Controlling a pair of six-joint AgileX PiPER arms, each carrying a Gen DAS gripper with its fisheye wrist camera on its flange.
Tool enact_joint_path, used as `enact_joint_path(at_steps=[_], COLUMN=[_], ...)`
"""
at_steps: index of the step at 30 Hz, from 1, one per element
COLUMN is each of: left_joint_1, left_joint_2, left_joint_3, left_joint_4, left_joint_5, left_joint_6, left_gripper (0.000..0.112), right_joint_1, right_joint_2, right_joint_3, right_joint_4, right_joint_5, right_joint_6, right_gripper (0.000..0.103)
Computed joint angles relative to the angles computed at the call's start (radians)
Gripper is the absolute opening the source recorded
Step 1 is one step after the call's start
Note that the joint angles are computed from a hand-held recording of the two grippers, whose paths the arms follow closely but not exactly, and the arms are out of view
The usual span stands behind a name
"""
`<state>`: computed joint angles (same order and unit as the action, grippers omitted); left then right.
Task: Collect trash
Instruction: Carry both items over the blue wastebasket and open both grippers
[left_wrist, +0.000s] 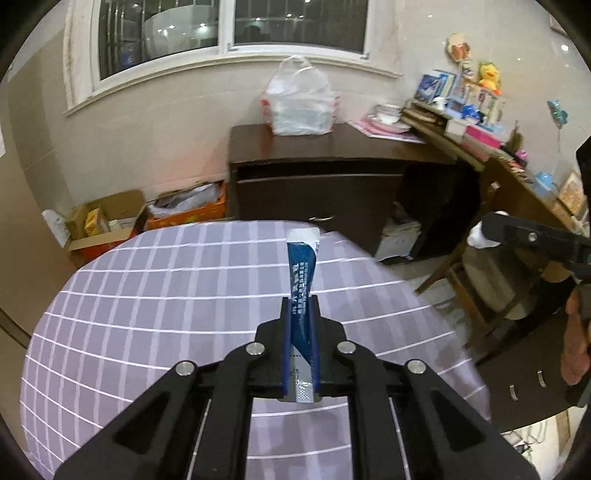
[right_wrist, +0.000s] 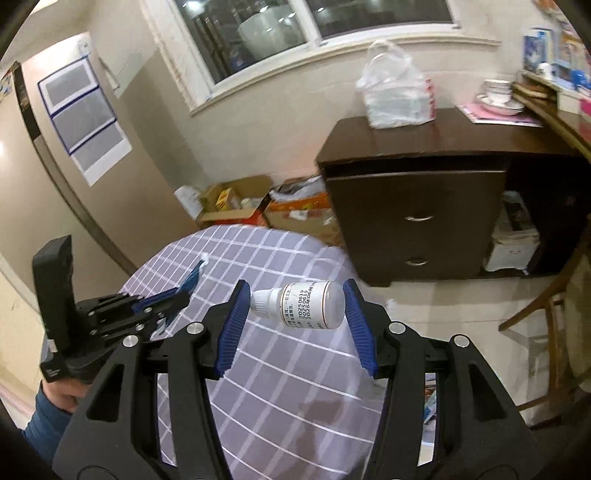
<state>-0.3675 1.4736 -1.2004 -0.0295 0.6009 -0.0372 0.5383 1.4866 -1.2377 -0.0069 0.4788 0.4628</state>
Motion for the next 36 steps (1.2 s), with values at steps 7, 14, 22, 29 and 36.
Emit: enact_joint_path(at_steps=[7,14,22,29,36], left_joint_1=[-0.172,-0.324,-0.448,-0.477,-0.498], left_joint_2=[0.018,0.094,0.246,0.377,0.543], left_joint_3=[-0.064,-0.145,-0.268,-0.398,-0.574], left_joint_4=[0.099,0.147,0.157,0.107,0.058], left_joint_5=[0.028,0.043,0.078,0.136,0.232], left_joint_6=[-0.188,-0.296,-0.337,-0.311,-0.285], left_gripper=[0.008,0.008,0.008,0.008,0.009], right_joint_1=[-0.144,-0.346,-0.526,-0.638,-0.727], right_joint_2=[-0.197,-0.32,-0.329,-0.296,-0.234], right_joint_3=[0.155,0.296,0.406,0.46,0.506], right_joint_4=[0.006,0.169,0.401,0.572,0.749], right_joint_5=[0.012,0.02,0.016,0.016,0.015], right_joint_6=[-0.014,-0.175,-0.413,-0.604,-0.787], right_gripper=[0.051,0.051,0.051,0.052,0.052])
